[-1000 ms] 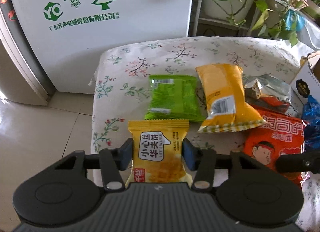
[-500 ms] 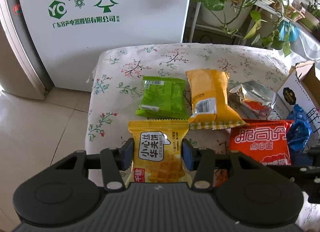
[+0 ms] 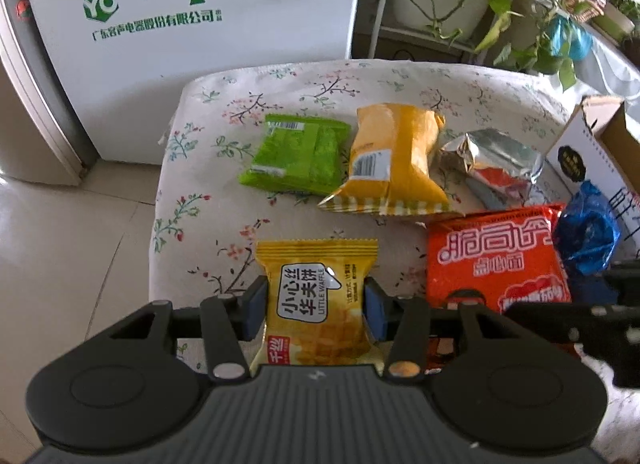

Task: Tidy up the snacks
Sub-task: 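Lift and carry waffle pack with left tool while right tool carries red bag to box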

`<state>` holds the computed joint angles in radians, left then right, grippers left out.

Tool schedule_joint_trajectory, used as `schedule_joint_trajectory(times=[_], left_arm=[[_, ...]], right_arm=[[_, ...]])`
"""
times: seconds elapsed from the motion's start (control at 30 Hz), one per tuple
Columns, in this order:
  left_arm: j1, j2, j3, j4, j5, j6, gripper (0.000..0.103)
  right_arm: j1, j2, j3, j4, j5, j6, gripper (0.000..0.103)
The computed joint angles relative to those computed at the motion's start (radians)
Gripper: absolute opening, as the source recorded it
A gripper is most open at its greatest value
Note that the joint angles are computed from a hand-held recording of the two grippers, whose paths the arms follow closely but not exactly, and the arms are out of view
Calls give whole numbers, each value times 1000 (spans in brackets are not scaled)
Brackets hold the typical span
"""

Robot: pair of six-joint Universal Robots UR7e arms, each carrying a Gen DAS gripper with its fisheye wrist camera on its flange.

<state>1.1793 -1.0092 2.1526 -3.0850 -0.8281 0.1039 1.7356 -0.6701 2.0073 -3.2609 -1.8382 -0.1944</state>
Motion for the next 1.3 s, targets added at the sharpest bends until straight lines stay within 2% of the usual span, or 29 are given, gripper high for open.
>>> schedule_joint_trajectory(times=[0.3, 0.4, 0.5, 0.6, 0.7, 0.9, 1.07, 1.17, 1.3], left_arm=[[-7, 8, 2, -7, 3, 16, 49], [-9, 9, 4, -11, 5, 16, 49], [-11, 9, 5, -12, 9, 1, 49], [-13, 1, 10, -7, 11, -28, 48], [-19, -9, 23, -20, 21, -36, 48], [-43, -34, 77, -115, 50, -42, 48], [-81, -40, 151, -241, 93, -66, 48], [-100, -39, 185, -284, 127, -100, 48], [-116, -54, 219, -273, 138, -196, 48]], right_arm=[[-24, 24, -14, -34, 50, 131, 48], [-26, 39, -27, -39, 27, 166, 47], [-33, 34, -25, -31, 42, 179, 43], [-26, 22, -18, -34, 59, 142, 33], [-10, 14, -12, -34, 47, 93, 30], [20, 23, -8, -58, 8, -24, 30], [29, 10, 9, -78, 10, -88, 29], [33, 0, 23, -86, 11, -111, 29], [41, -9, 37, -96, 10, -150, 29]])
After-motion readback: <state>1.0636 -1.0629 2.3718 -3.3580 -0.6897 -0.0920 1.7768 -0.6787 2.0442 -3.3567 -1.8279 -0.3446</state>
